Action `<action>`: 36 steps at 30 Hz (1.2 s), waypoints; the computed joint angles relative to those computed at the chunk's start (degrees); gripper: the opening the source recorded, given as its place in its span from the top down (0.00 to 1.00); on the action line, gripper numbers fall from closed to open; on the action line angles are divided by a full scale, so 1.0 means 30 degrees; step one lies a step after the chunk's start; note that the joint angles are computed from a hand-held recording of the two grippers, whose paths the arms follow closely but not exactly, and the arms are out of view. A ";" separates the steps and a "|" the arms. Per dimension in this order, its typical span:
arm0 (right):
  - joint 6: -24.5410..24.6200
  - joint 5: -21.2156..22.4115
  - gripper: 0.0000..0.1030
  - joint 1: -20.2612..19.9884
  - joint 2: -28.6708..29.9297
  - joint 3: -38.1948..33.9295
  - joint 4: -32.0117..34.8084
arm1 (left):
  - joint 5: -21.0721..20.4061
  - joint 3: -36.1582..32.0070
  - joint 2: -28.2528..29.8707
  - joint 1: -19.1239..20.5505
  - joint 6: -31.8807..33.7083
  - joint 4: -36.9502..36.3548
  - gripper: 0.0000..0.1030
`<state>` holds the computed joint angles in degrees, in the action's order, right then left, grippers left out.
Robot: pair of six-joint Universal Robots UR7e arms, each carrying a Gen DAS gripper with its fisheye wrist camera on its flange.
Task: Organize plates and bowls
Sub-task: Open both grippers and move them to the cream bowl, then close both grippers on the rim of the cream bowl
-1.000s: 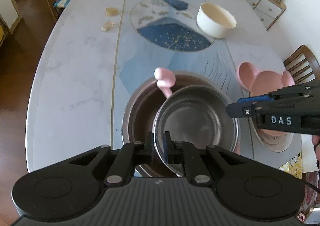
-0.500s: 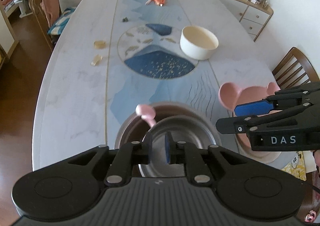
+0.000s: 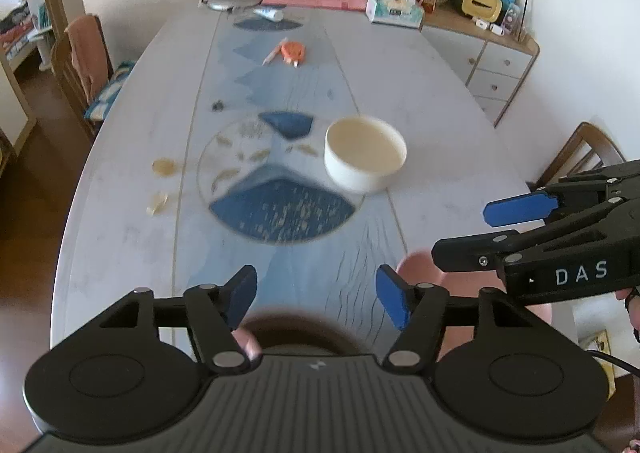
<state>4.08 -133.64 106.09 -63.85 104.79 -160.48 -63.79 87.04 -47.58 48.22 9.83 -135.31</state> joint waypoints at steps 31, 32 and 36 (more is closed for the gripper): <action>-0.2611 0.3012 0.27 -0.5811 0.0870 -0.4683 0.1170 | 0.2404 -1.3386 1.1382 0.0494 -0.3628 0.2486 0.27; -0.2543 0.3003 0.30 -0.5887 0.1003 -0.4829 0.1346 | 0.2540 -1.3537 1.1561 0.0498 -0.3610 0.2525 0.27; -0.2522 0.3231 0.35 -0.6268 0.1434 -0.5241 0.1868 | 0.2937 -1.4127 1.2241 0.0587 -0.3561 0.2657 0.34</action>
